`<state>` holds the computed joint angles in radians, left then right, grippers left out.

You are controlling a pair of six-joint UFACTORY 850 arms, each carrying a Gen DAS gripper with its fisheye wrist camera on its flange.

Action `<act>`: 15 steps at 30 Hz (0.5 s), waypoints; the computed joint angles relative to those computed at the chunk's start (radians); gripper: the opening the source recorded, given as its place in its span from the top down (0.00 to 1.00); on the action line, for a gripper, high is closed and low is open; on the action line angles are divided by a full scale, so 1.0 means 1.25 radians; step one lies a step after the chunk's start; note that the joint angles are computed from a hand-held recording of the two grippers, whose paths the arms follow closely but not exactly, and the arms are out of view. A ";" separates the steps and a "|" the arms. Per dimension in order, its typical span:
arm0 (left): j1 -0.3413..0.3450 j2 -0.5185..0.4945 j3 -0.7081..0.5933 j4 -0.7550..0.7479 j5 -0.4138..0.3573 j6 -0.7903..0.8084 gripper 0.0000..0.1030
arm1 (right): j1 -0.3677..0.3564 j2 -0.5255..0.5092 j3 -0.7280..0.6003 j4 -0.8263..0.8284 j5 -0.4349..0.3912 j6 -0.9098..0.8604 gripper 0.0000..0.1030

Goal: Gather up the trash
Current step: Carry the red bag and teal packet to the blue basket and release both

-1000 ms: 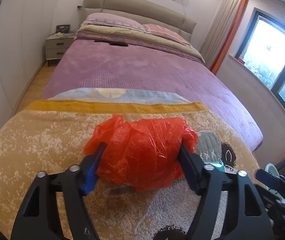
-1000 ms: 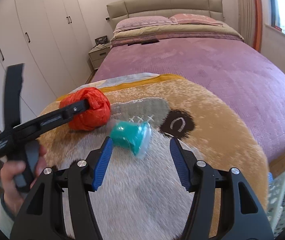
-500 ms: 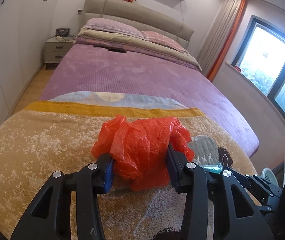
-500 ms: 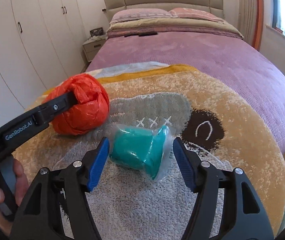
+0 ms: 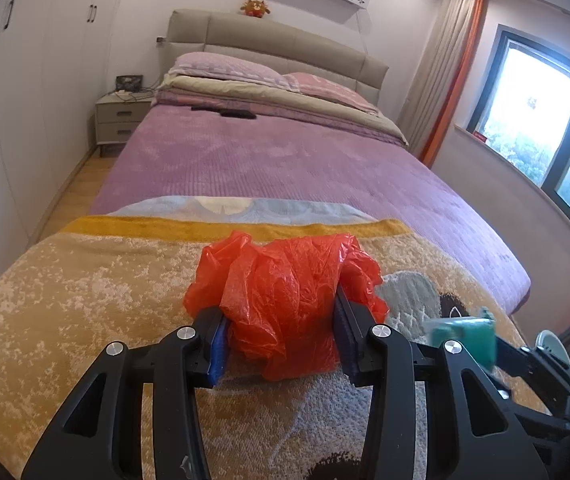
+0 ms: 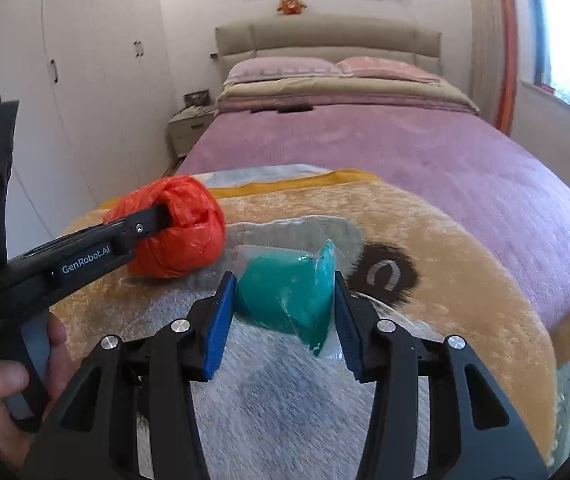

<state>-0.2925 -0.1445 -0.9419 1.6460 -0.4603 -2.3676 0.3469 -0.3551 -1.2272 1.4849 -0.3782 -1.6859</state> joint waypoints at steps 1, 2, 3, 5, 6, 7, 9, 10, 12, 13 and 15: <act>-0.003 0.003 -0.003 -0.041 0.010 0.043 0.60 | -0.007 0.009 0.010 -0.019 0.002 0.024 0.57; -0.005 0.010 -0.002 -0.064 0.025 0.066 0.60 | -0.018 0.018 0.020 -0.040 -0.003 0.052 0.57; -0.015 0.028 0.008 -0.071 0.043 0.079 0.60 | -0.035 0.033 0.038 -0.046 -0.019 0.063 0.57; -0.043 0.055 0.019 -0.094 0.028 0.106 0.60 | -0.060 0.057 0.069 -0.028 -0.025 0.043 0.57; -0.052 0.062 0.019 -0.117 0.025 0.127 0.60 | -0.079 0.075 0.088 -0.018 -0.038 0.029 0.57; -0.064 0.071 0.019 -0.133 0.021 0.138 0.60 | -0.097 0.089 0.103 -0.010 -0.055 0.023 0.57; -0.097 0.083 0.018 -0.135 0.001 0.143 0.60 | -0.137 0.121 0.131 0.009 -0.087 0.006 0.57; -0.113 0.083 0.011 -0.141 -0.010 0.153 0.60 | -0.153 0.136 0.142 0.011 -0.095 0.002 0.57; -0.146 0.075 -0.007 -0.152 -0.025 0.170 0.60 | -0.188 0.160 0.157 0.008 -0.114 0.002 0.57; -0.164 0.067 -0.020 -0.150 -0.031 0.173 0.60 | -0.210 0.171 0.163 0.008 -0.133 0.004 0.57; -0.193 0.045 -0.052 -0.142 -0.031 0.174 0.60 | -0.244 0.192 0.176 0.019 -0.151 -0.004 0.57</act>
